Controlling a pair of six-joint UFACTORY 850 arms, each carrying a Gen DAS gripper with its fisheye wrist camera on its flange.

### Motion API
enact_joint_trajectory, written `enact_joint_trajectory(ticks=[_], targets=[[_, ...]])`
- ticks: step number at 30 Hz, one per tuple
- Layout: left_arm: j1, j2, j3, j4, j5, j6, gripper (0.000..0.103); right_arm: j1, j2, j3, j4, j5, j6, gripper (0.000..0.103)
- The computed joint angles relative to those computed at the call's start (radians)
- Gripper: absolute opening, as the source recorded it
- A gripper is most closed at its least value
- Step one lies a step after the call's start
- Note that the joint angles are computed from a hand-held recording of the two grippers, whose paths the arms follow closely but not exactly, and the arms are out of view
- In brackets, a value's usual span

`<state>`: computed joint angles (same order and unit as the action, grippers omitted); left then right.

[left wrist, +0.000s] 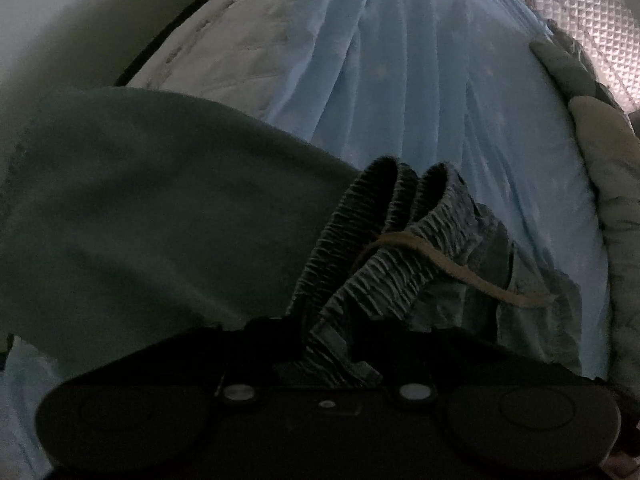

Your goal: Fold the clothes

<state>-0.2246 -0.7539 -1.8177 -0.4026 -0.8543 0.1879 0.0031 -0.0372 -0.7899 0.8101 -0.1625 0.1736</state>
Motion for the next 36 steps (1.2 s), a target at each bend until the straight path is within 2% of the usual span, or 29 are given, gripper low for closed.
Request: enact_joint_trajectory(ticks=[2,4,6,14,19,22,27,32,36], targets=[[-0.001,0.014,0.007,-0.007,-0.001,0.013,0.031,0.017,0.028,0.004,-0.068,0.027,0.079,0.012],[-0.002,0.043,0.030,-0.014,0.011,0.030,0.042,0.036,0.046,-0.006,-0.243,0.040,0.234,0.011],[-0.003,0.071,0.051,-0.016,0.021,0.041,0.044,0.049,0.060,-0.018,-0.412,0.034,0.388,0.010],[0.029,0.197,0.144,-0.066,0.042,0.100,0.045,0.104,0.108,-0.074,-0.931,-0.008,0.888,0.009],[0.083,0.252,0.188,-0.138,0.041,0.189,0.045,0.194,0.096,-0.144,-1.425,-0.059,1.353,0.006],[0.130,0.269,0.206,-0.195,0.028,0.258,0.045,0.260,0.067,-0.204,-1.641,-0.119,1.560,0.006],[0.234,0.242,0.178,-0.281,-0.043,0.388,0.045,0.405,-0.037,-0.355,-1.871,-0.285,1.764,0.006],[0.351,0.157,0.053,-0.322,-0.156,0.481,0.045,0.523,-0.222,-0.587,-1.925,-0.460,1.817,0.006],[0.432,0.052,-0.126,-0.297,-0.249,0.495,0.045,0.591,-0.404,-0.808,-1.914,-0.557,1.793,0.006]])
